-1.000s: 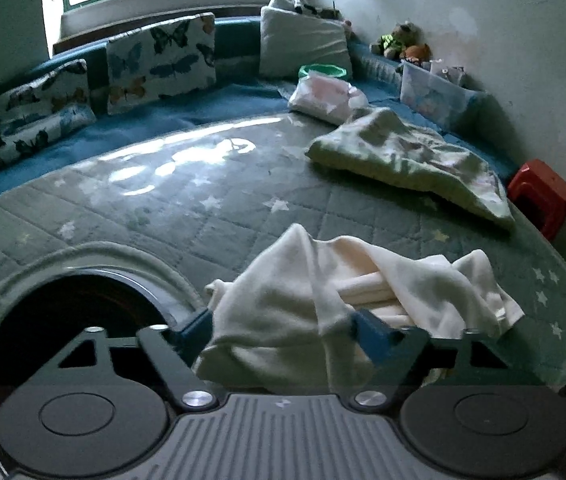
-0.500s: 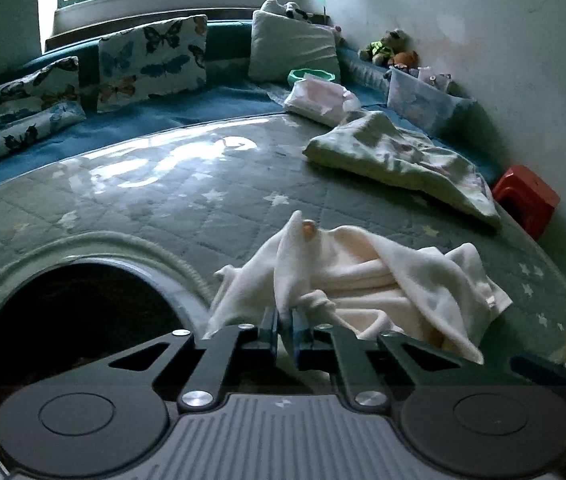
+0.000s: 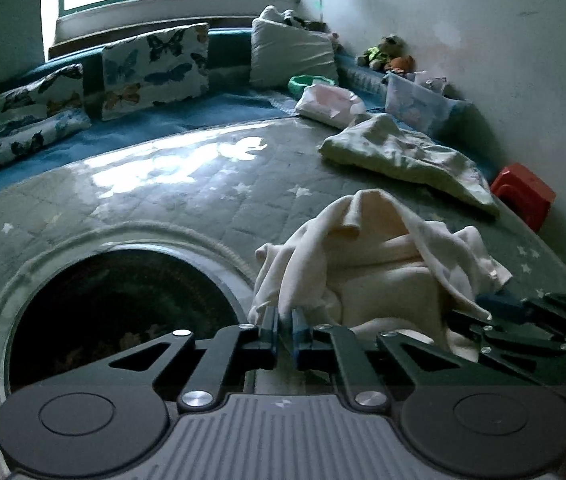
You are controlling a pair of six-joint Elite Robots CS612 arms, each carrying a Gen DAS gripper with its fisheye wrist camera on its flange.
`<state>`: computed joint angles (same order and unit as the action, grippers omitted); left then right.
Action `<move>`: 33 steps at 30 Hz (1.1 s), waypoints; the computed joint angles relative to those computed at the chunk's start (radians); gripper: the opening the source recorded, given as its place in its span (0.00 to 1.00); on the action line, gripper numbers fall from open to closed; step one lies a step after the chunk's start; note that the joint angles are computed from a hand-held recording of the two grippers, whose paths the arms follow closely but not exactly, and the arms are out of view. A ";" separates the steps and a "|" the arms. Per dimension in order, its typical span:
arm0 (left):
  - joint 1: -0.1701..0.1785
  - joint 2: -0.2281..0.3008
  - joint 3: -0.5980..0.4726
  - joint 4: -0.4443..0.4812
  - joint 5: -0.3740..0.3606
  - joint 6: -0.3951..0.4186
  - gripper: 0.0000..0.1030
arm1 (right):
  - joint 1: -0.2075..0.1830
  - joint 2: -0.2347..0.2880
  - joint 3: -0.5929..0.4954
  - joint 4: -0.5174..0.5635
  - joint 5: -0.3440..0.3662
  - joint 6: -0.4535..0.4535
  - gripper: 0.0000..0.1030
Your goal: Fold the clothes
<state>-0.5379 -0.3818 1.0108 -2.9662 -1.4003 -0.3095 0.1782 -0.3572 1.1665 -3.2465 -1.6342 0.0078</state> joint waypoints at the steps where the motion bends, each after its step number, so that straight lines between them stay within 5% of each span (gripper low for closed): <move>1: -0.001 0.003 -0.007 0.001 0.003 0.005 0.13 | -0.001 0.001 0.000 0.004 0.000 0.000 0.27; 6: 0.000 0.030 -0.065 0.026 -0.010 -0.004 0.51 | -0.002 -0.012 0.033 -0.022 0.003 -0.018 0.12; 10: 0.002 0.061 -0.135 0.091 -0.030 -0.020 0.52 | -0.001 -0.021 0.052 -0.043 -0.009 -0.043 0.07; 13: 0.008 0.082 -0.179 0.148 -0.061 -0.058 0.45 | 0.001 -0.025 0.062 -0.053 -0.020 -0.061 0.05; 15: 0.013 0.087 -0.184 0.159 -0.082 -0.075 0.15 | 0.002 -0.028 0.067 -0.058 -0.024 -0.070 0.04; 24: 0.017 0.008 -0.012 0.019 -0.061 -0.071 0.10 | 0.004 -0.047 0.110 -0.111 -0.016 -0.088 0.02; 33: 0.025 -0.117 0.247 -0.117 -0.042 -0.077 0.10 | 0.004 -0.126 0.260 -0.174 0.114 -0.147 0.02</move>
<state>-0.5131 -0.4984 1.2582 -3.0831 -1.4420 -0.3870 0.1819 -0.4833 1.4264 -3.4206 -1.5197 -0.1392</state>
